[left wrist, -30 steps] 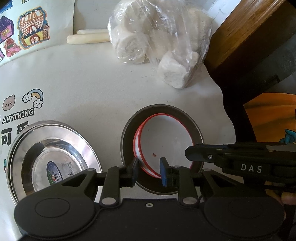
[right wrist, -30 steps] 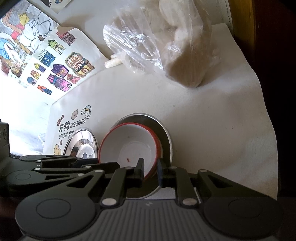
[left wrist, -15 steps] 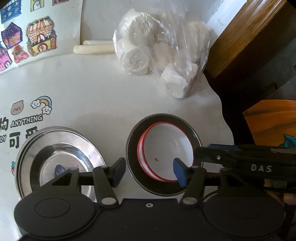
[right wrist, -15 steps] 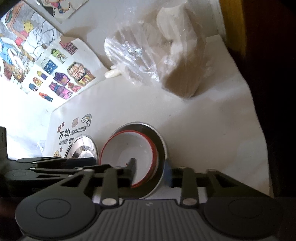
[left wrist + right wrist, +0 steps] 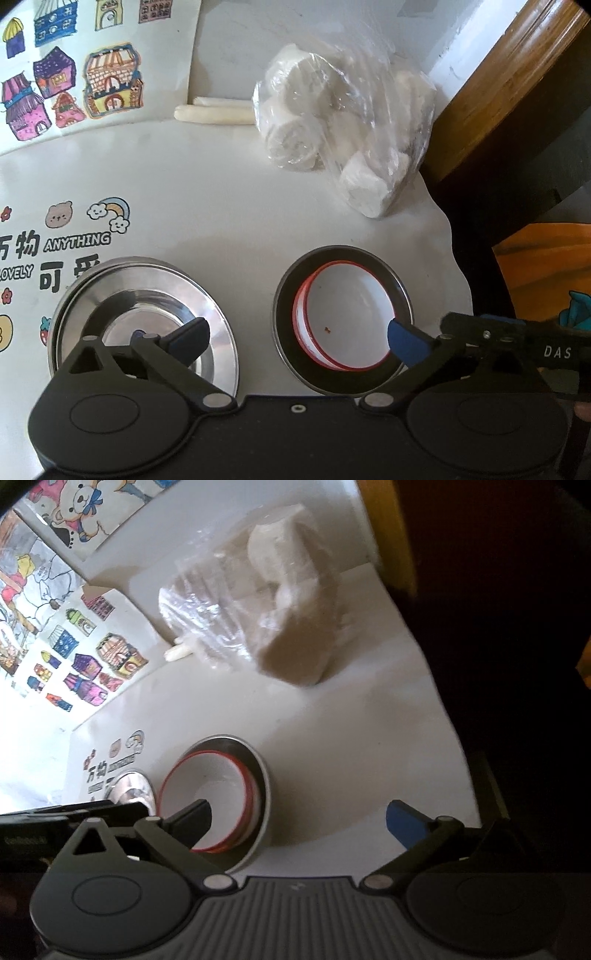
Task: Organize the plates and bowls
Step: 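Withdraw both tools and reposition them at the steel bowl rim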
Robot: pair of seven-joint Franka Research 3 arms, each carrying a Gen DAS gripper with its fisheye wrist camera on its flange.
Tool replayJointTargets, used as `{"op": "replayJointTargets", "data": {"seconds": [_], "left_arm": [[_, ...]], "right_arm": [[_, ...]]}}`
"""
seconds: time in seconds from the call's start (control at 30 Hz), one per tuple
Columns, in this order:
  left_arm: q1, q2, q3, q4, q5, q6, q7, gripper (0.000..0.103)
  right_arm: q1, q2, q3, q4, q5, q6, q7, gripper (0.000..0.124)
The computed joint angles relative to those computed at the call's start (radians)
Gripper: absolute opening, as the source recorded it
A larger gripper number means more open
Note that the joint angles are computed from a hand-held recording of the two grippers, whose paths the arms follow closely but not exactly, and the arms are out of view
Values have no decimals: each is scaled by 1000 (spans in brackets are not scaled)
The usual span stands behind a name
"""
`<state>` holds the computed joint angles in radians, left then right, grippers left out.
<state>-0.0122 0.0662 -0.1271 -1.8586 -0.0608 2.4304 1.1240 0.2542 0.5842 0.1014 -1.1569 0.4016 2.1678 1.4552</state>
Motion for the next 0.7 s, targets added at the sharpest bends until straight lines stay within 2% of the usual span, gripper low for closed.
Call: {"op": "replayJointTargets", "data": {"seconds": [0.33,0.7], "left_arm": [[-13,-33,6,-41,172,15,-135,102],[-14,-52,7,-50,245,-37,-186,102]], "right_arm": [[28,-54,-25,-70,-106,22,-75,103],[37,-32,-20,-33,-123,-25,-148,103]]}}
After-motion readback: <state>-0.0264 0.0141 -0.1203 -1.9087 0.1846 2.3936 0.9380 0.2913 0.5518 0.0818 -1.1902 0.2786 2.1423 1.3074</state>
